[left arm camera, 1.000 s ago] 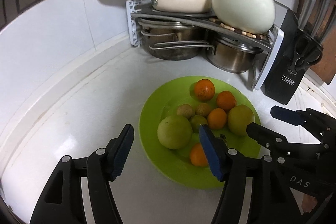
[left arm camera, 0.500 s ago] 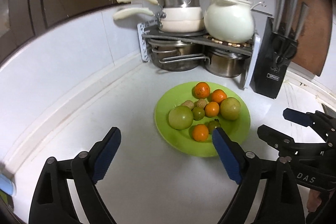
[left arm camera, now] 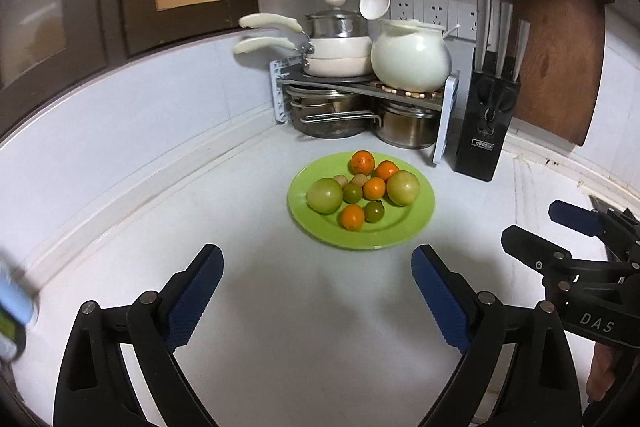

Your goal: Organize fruits

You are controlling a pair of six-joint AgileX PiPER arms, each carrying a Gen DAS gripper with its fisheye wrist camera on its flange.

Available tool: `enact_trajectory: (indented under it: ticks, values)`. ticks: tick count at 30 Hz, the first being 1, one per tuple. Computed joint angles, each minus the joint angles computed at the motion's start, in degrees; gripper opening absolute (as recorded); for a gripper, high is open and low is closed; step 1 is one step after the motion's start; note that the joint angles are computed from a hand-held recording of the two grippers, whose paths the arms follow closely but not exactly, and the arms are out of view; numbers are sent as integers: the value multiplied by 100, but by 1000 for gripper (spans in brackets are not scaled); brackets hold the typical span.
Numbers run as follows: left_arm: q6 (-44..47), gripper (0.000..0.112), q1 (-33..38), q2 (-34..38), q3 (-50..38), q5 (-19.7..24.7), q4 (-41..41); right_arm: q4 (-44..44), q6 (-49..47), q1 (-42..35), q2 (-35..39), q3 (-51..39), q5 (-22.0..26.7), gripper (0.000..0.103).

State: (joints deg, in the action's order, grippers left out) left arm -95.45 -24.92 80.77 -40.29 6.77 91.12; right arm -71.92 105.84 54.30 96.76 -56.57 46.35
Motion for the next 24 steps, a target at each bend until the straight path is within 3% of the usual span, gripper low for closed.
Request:
enact_trajectory:
  ticks: [3, 14, 24]
  values:
    - [75, 99, -366, -415, 345, 374, -367, -36, 113, 299, -298, 320, 195, 80]
    - [267, 103, -2521, -1890, 1128, 2512, -1796, 206, 439, 1692, -1252, 1192, 1217, 85]
    - [-287, 103, -4520, -2246, 1132, 4601, -2295, 547, 759, 2834, -1706, 1569, 2052, 85]
